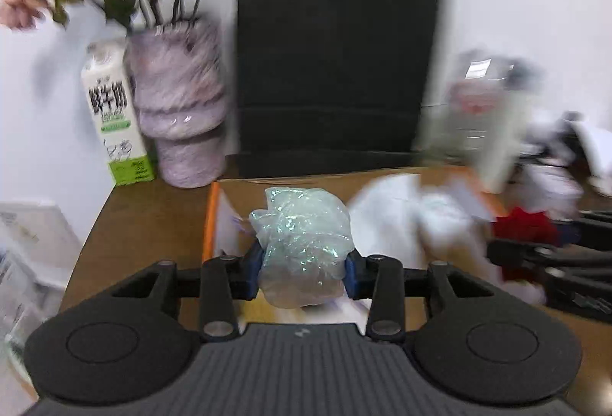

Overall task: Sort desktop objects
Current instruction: 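Carry the plastic bag and red flower into the cardboard box and release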

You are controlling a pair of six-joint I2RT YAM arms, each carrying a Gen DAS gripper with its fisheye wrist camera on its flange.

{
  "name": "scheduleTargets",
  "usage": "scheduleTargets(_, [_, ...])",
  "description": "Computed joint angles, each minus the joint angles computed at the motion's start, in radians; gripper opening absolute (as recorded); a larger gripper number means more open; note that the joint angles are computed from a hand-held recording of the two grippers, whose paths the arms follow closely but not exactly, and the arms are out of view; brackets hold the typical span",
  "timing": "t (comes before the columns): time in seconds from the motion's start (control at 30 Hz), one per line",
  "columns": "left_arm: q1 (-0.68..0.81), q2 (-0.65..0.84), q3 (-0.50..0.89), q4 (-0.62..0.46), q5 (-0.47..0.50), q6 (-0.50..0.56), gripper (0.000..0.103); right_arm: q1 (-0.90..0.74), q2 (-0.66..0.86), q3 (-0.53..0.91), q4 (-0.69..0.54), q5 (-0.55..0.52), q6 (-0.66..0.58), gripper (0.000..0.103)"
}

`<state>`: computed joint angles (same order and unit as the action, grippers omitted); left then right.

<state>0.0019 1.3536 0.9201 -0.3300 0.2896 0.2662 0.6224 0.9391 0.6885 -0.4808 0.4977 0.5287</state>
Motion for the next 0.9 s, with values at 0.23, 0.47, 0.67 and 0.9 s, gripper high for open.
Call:
scheduleTargets(0.23, [-0.093,0.45,0.238,0.035,-0.196,-0.156,0.057,-0.307,0.633,0.266,0.242,-0.293,-0.176,0.035])
scheduleTargets(0.47, [-0.051,0.373,0.199,0.063,-0.058,-0.089,0.081,-0.332,0.719,0.315,0.239,-0.349,-0.151,0.063])
scheduleTargets(0.67, [0.001,0.249,0.19,-0.048,-0.024,-0.104,0.081,-0.307,0.507,0.266,0.139,-0.269,-0.127,0.065])
scheduleTargets(0.9, [0.111,-0.04,0.019,-0.167,0.088,-0.067,0.094,-0.169,0.165,0.095,-0.047,-0.137,0.043,0.066])
